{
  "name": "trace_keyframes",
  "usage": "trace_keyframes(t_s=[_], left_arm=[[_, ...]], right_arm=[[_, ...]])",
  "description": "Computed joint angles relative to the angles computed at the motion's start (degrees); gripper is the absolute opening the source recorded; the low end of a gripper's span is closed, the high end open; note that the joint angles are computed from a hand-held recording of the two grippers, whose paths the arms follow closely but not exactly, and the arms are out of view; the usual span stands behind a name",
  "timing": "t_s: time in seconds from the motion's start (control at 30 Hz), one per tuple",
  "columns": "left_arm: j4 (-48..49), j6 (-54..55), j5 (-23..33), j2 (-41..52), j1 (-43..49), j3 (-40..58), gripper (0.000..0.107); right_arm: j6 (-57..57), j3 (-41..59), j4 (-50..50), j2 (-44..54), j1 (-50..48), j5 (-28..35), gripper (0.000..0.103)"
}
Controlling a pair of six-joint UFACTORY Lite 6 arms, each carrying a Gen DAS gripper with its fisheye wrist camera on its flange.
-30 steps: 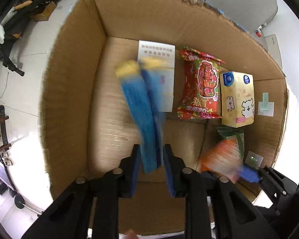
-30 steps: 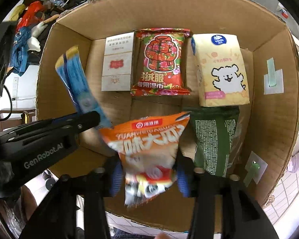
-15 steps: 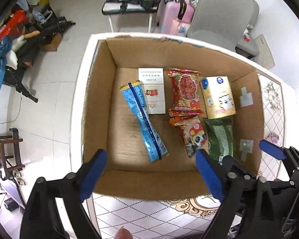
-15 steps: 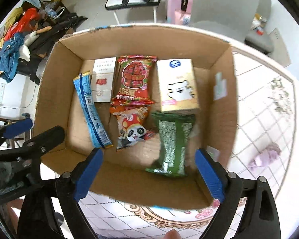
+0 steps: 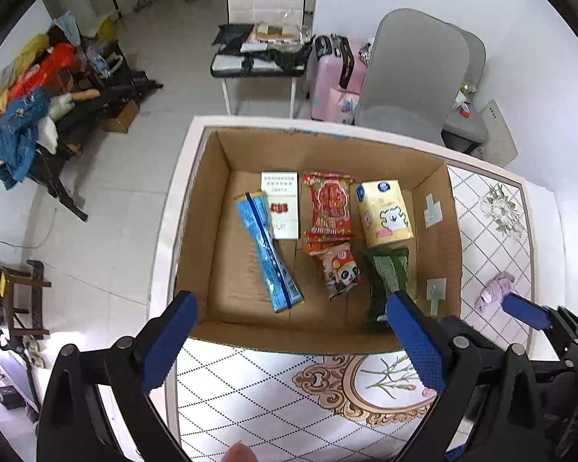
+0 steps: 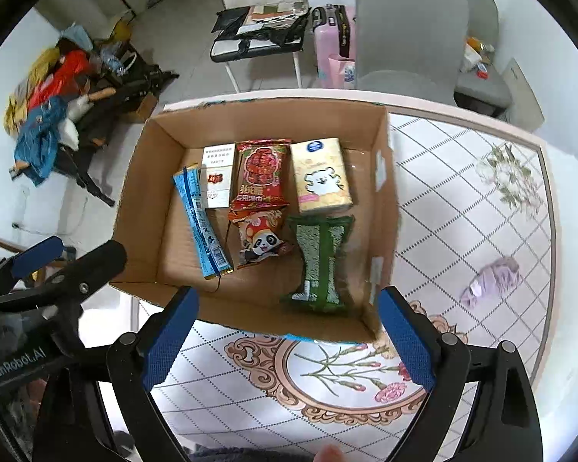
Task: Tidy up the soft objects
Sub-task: 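Grasp the lilac cloth with the right tool and lift it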
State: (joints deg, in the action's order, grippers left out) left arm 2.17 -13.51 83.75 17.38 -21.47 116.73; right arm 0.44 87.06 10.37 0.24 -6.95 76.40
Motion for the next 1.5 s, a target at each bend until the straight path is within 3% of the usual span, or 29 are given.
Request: trace_keyframes(t_s=[0.17, 0.3, 0.6, 0.77, 0.97, 1.4, 1.5], left_arm=[[7.1, -4.1, -2.1, 1.1, -6.2, 0.2, 0.101], [12.0, -8.0, -4.7, 2.9, -10.3, -2.9, 0.101], [16.8, -16.6, -9.8, 9.9, -16.6, -8.4, 0.101], [16.6, -17.8, -10.4, 14.5, -18.0, -7.7, 0.101], [16.3, -18.1, -10.9, 17.9, -19.6, -6.5, 0.101], [12.3, -18.0, -12.2, 19.4, -19.5, -6.7, 0.101], [11.8, -18.4, -12.9, 18.4, -19.5, -8.8, 0.101]], right_arm=[[-8.6, -0.3, 3.3, 0.8, -17.4, 3.2, 0.096], [-12.8, 2.3, 1.1, 7.4, -30.1, 1.7, 0.096], [-11.1, 15.2, -2.8, 34.6, -46.6, -2.8, 0.096], [-8.5, 21.1, -2.2, 46.7, -49.1, -4.1, 0.096], [-2.2, 23.5, 0.5, 54.8, -50.8, -6.0, 0.095], [3.8, 17.1, -5.9, 51.6, -44.3, -9.4, 0.086], [5.2, 13.0, -9.4, 48.6, -41.9, -11.1, 0.07]])
